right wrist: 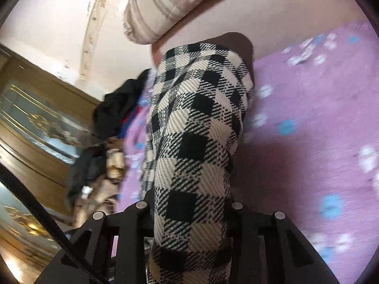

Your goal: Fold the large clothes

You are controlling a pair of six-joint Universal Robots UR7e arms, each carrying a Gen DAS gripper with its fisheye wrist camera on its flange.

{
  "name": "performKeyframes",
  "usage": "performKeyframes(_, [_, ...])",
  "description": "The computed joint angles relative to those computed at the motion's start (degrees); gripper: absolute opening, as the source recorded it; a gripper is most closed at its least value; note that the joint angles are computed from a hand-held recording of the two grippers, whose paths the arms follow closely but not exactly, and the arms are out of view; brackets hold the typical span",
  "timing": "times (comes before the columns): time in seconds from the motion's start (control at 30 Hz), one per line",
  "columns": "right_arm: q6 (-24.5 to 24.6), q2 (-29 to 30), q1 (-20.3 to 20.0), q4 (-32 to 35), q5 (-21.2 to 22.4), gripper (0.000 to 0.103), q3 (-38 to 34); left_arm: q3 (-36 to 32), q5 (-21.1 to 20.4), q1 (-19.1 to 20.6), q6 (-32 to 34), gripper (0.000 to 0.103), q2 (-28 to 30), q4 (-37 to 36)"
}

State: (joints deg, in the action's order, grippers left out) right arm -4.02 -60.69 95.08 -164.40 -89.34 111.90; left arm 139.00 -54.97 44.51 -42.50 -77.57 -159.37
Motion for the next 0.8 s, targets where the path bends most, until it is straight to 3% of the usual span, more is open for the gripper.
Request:
performKeyframes(0.13, [2.29, 1.41, 0.03, 0.50, -10.76, 0.057, 0.38, -0.70, -0.06, 0.77, -0.77, 0.012, 1.24, 1.98])
performKeyframes(0.27, [4.02, -1.16, 1.79, -6.00, -13.79, 0.060, 4.42, -0.02, -0.75, 0.65, -3.36, 0.018, -2.14, 5.59])
performKeyframes(0.33, [1.14, -3.05, 5.10, -9.45, -19.52, 0.060, 6.26, 0.94, -2.71, 1.51, -3.84, 0.019, -4.27, 5.15])
performKeyframes(0.4, [-2.51, -5.37, 7.53, -11.78, -22.29, 0.058, 8.05, 2.09, -4.57, 2.14, -4.95, 0.020, -7.12, 5.47])
performKeyframes(0.43, [-3.33, -6.46, 8.74, -11.80, -22.30, 0.056, 8.64, 2.45, -4.44, 1.94, -5.52, 0.020, -8.14, 6.30])
performKeyframes(0.5, [-3.34, -7.49, 10.22, -8.57, -20.10, 0.035, 8.20, 3.37, -3.58, 0.99, -6.86, 0.020, -10.92, 9.04])
performKeyframes(0.6, [-2.69, -6.50, 11.89, -4.24, -16.77, 0.022, 8.14, 4.88, -1.63, -1.34, -9.22, 0.020, -14.78, 14.18])
performKeyframes(0.7, [-2.14, -1.91, 13.09, -3.68, -17.15, 0.017, 7.91, 5.22, 2.18, -4.08, -12.84, 0.020, -18.46, 22.16])
performKeyframes(0.8, [-0.11, 3.43, 12.48, -3.52, -13.48, 0.016, 6.92, 5.30, 7.02, -6.64, -16.06, 0.020, -22.79, 29.51])
